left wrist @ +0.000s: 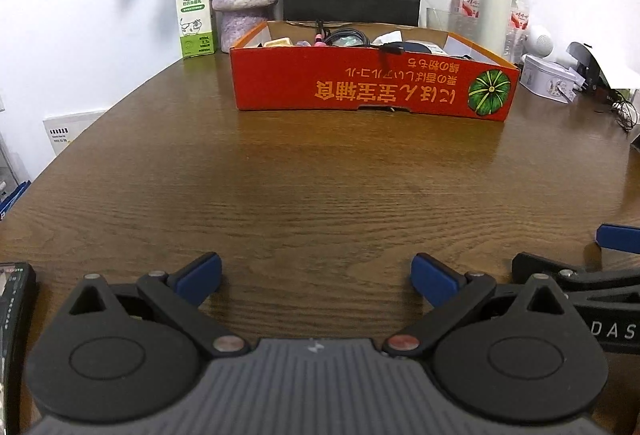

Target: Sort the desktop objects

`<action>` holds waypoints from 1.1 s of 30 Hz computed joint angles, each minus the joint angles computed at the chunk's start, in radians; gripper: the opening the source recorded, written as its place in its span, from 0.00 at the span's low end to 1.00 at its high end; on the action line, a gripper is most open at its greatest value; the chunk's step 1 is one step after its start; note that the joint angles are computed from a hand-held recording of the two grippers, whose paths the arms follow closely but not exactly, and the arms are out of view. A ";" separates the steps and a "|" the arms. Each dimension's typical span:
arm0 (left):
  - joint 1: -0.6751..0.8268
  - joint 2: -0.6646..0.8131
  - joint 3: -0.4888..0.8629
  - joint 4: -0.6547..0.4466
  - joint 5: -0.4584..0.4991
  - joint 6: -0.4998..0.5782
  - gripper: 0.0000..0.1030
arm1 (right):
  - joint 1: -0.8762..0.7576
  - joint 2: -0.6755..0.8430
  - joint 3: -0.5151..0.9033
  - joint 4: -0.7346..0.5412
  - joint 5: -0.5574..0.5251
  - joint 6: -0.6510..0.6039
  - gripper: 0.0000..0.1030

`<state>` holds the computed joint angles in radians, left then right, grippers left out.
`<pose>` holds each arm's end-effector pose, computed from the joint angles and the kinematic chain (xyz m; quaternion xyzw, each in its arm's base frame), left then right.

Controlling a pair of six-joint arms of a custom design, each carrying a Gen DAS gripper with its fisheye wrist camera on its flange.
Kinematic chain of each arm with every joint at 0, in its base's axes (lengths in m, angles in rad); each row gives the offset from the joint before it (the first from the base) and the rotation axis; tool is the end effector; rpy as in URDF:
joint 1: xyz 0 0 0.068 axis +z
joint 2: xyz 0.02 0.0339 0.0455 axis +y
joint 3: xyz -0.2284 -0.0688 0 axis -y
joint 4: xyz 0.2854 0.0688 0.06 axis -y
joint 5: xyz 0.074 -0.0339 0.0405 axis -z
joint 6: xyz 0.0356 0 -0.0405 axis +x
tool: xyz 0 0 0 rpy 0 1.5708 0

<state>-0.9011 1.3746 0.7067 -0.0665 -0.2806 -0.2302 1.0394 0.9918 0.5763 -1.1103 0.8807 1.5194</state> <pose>0.2045 -0.2424 0.1354 0.2442 0.8731 -0.1076 0.4080 0.1173 0.1453 0.1478 0.2243 0.8762 -0.1029 0.4140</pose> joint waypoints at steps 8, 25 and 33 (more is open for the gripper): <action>0.017 0.007 0.008 0.002 0.020 0.014 1.00 | -0.026 -0.018 -0.013 0.029 -0.014 -0.025 1.00; 0.016 0.005 0.009 -0.004 0.015 0.010 1.00 | -0.020 -0.012 -0.011 0.026 -0.013 -0.018 1.00; 0.016 0.005 0.009 -0.004 0.015 0.010 1.00 | -0.020 -0.012 -0.010 0.027 -0.013 -0.019 1.00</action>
